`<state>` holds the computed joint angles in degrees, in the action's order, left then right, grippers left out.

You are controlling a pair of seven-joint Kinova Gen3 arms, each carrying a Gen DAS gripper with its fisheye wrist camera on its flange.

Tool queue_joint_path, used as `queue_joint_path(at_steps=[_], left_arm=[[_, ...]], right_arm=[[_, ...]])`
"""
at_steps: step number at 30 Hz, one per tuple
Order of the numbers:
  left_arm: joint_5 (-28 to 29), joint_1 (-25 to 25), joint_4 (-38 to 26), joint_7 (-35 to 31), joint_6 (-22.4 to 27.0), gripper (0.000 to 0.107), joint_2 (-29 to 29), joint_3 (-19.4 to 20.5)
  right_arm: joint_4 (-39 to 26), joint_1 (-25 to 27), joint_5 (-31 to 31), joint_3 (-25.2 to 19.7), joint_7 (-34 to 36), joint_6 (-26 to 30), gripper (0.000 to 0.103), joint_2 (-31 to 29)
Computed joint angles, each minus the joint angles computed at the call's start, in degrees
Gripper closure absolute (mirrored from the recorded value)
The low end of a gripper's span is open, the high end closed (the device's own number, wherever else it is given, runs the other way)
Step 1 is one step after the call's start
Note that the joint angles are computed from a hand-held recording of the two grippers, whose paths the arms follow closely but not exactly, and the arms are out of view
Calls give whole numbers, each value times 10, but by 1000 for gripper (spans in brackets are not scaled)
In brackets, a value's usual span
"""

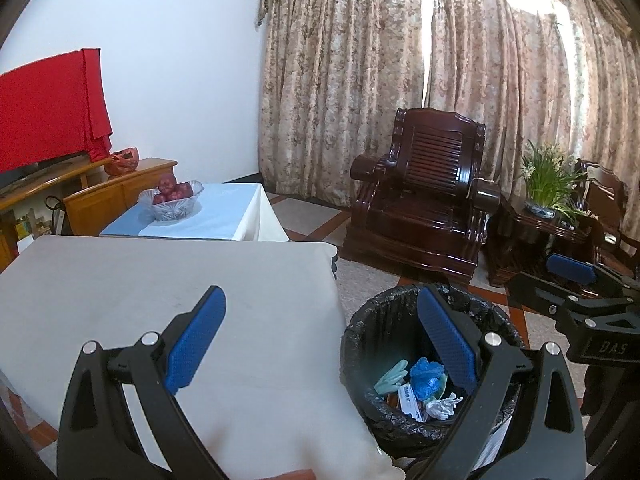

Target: Collect trash

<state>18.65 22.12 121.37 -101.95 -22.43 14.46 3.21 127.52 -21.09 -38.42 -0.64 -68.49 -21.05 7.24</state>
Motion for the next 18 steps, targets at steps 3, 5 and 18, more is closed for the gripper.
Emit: queue_joint_path(at_steps=[3, 5, 18], left_arm=[[1, 0, 1, 0, 0, 14, -1, 0], [3, 1, 1, -2, 0, 14, 0, -1], [6, 2, 0, -6, 2, 14, -2, -1]], right_arm=[[0, 0, 1, 0, -1, 0, 6, 0], [0, 0, 2, 0, 0, -1, 6, 0], [-1, 0, 2, 0, 0, 0, 6, 0]])
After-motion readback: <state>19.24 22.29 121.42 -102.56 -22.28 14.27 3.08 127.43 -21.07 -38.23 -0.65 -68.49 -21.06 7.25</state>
